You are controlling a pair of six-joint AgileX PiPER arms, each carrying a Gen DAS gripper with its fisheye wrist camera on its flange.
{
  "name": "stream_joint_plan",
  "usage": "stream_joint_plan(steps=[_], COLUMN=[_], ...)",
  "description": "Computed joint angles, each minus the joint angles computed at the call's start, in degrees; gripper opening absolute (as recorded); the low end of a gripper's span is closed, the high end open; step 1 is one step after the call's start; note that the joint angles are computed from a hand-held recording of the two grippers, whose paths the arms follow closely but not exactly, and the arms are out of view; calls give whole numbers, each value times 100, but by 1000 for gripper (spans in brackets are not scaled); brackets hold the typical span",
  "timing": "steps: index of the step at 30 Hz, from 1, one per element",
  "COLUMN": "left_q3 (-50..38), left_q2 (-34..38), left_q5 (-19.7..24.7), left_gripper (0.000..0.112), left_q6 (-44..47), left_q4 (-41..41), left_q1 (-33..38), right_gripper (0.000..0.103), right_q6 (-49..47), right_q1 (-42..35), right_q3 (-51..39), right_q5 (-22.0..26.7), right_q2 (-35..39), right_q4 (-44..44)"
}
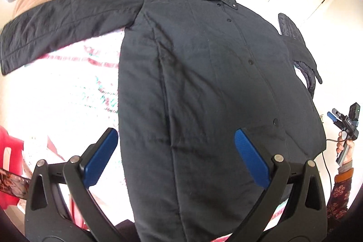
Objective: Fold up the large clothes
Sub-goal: 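Grasp the coat hem with both tools and lift it off the bed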
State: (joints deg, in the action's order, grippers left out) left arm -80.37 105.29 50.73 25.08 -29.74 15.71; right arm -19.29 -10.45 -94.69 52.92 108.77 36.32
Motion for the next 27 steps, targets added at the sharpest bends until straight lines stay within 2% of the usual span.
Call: stream_joint_plan(steps=[3,7,11,13,16,18,20,22,24,25,26,27], left_q3=[501,701,761,885,1091,1226,1364,1558,1630,1700,1759,1779], left_q2=[-46,335,647,668,687,593,436,170,-38,-229,-464,-681], left_q5=[169,743,1276,1412,1607,1753,1877,1789,1844,1792,1748,1807], left_gripper=[102,95,87,86,85,78,71,60,30,28,18,14], left_q6=[583,1399,1827,1996,2216,2288,2296,2264,2104,2063,2067,2082], left_q4=[-430,-960,-1200,-1267,-1351,-1352,-1350,-1300,-1339,-1417,-1523,-1703], left_q1=[494,867,919,898,846,760,620,479,396,375,395,489], right_gripper=[78,78,78,78,76,58,26,16,15,14,13,12], right_q6=[-683,-1120,-1591,-1689,-2085,-2247,-2173,-2140,-2142,-2119,-2084,-2029], right_q1=[-12,23,-118,-165,-271,-223,-58,66,201,270,331,375], right_q3=[554,902,1084,1158,1323,1346,1427,1530,1632,1642,1600,1548], right_q5=[127,174,424,459,840,1199,1309,1421,1456,1464,1476,1483], right_q2=[-134,15,293,419,531,540,391,194,-91,-243,-369,-510], right_q4=[439,603,1216,1477,2025,2111,1893,1876,1997,2083,2174,2283])
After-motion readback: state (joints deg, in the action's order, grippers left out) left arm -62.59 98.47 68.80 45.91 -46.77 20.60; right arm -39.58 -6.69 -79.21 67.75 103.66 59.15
